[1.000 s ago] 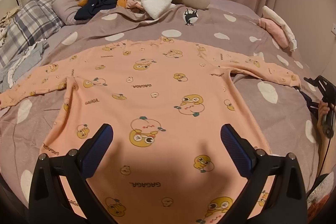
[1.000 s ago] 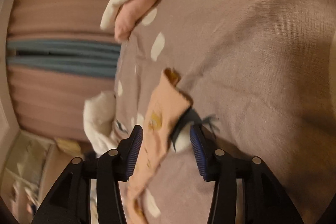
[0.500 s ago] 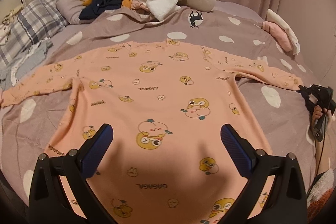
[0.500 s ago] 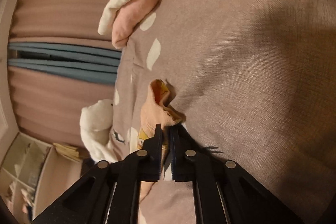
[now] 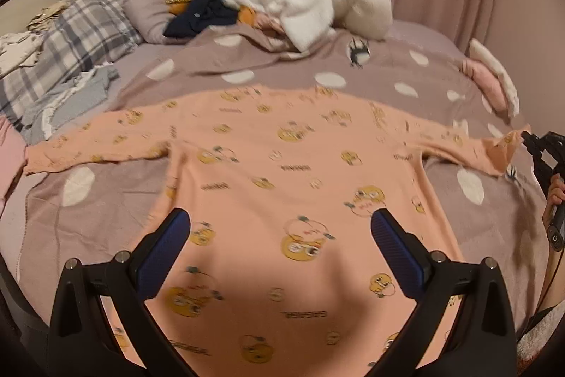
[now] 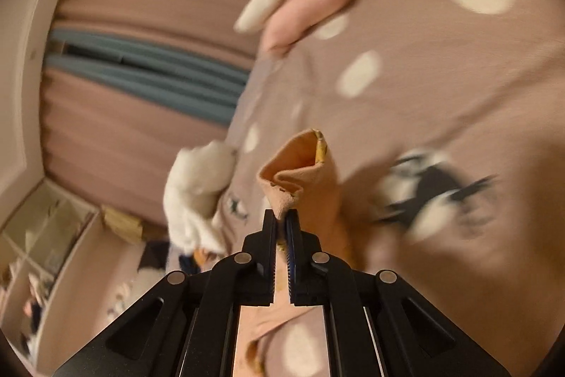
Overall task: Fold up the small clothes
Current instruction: 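Lift the sleeve and lay it across the garment body, open right gripper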
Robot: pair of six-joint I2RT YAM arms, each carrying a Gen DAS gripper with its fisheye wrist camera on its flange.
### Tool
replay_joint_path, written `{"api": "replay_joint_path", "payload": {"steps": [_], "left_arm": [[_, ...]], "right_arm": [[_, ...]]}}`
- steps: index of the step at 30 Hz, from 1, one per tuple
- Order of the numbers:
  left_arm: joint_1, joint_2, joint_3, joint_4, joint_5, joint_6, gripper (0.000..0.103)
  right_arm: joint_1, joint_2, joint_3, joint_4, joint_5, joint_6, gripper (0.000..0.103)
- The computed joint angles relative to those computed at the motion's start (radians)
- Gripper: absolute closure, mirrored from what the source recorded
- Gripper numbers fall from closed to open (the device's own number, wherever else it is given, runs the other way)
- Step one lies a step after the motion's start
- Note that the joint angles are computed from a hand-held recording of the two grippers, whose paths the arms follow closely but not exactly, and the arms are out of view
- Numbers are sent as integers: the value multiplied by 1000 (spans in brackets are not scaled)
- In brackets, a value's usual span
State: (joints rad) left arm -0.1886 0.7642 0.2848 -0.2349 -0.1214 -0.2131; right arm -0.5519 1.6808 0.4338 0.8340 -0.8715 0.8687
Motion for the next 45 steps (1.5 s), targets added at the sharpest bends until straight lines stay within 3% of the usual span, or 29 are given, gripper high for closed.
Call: {"api": "replay_joint_path", "payload": {"steps": [3,7,9,13,20,26,35,41,45], "left_arm": [[103,-108,-1,-71,77,48,1],[305,-105,38,-138,231,128,1],[433,-75,60,-156,328,188,1],[605,-19,91,-169,413,265,1],[918,141,166,-176,591,379,1],[1061,226,210,-180,673,456,1],[1159,329,256,-172,709,492,1],[1155,320,253,-177,710,521,1],[1158,334,257,-173,702,528,1]], "right_arm": [[170,-154,30,-172,118,-31,99],[446,-222,98,-263,292,5,99],[559,-181,167,-293,356,23,99],[805,-39,385,-443,523,-9,99],[1104,280,765,-656,657,-52,99],[1208,467,977,-726,679,-22,99],[1251,499,1065,-820,654,-57,97],[1275,504,1114,-860,608,-99,86],[1289,501,1123,-887,624,-98,57]]}}
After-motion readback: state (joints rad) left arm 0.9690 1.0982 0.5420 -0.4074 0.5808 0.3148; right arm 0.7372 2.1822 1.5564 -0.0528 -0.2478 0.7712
